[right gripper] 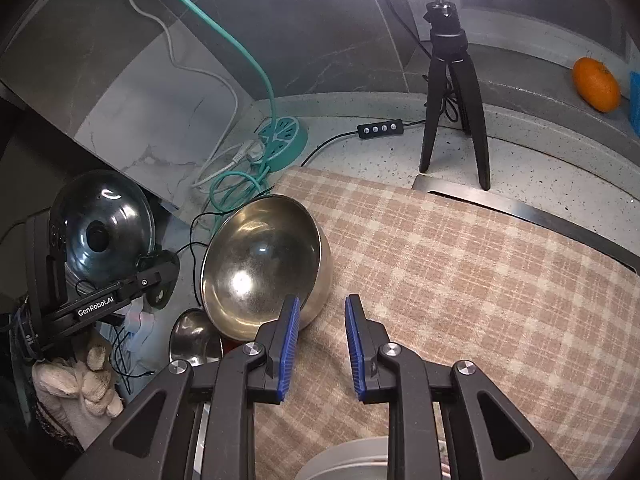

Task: Organize plates and bowls
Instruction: 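Move both grippers toward the stainless steel bowl, then grasp the rim of the stainless steel bowl with both grippers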

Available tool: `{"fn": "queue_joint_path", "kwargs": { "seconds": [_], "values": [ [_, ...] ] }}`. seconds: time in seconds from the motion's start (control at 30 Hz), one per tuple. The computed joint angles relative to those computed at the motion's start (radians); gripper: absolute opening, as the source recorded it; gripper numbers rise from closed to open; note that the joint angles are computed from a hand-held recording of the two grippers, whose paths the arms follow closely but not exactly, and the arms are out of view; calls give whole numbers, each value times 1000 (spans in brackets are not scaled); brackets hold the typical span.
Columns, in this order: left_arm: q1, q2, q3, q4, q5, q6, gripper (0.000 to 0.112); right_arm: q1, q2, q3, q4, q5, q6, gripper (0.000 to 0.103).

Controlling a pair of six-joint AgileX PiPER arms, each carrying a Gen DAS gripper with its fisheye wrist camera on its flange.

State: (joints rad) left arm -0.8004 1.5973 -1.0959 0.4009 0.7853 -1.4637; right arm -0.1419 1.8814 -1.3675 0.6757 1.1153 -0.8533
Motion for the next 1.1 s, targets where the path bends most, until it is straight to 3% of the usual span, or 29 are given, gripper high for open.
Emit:
{"fn": "queue_joint_path", "kwargs": {
  "seconds": [0.17,0.47,0.57,1.1],
  "values": [
    [66,55,-22,-121,-47,135,14,49,83,-67,-11,3,55,21],
    [94,107,-44,-173,-59,210,14,83,148,-122,-43,-18,114,17],
    [90,116,-47,-167,-55,209,14,85,162,-131,-48,-11,124,12],
    [91,138,-51,-166,-60,218,8,101,166,-138,-34,-9,132,11]
  ]
}}
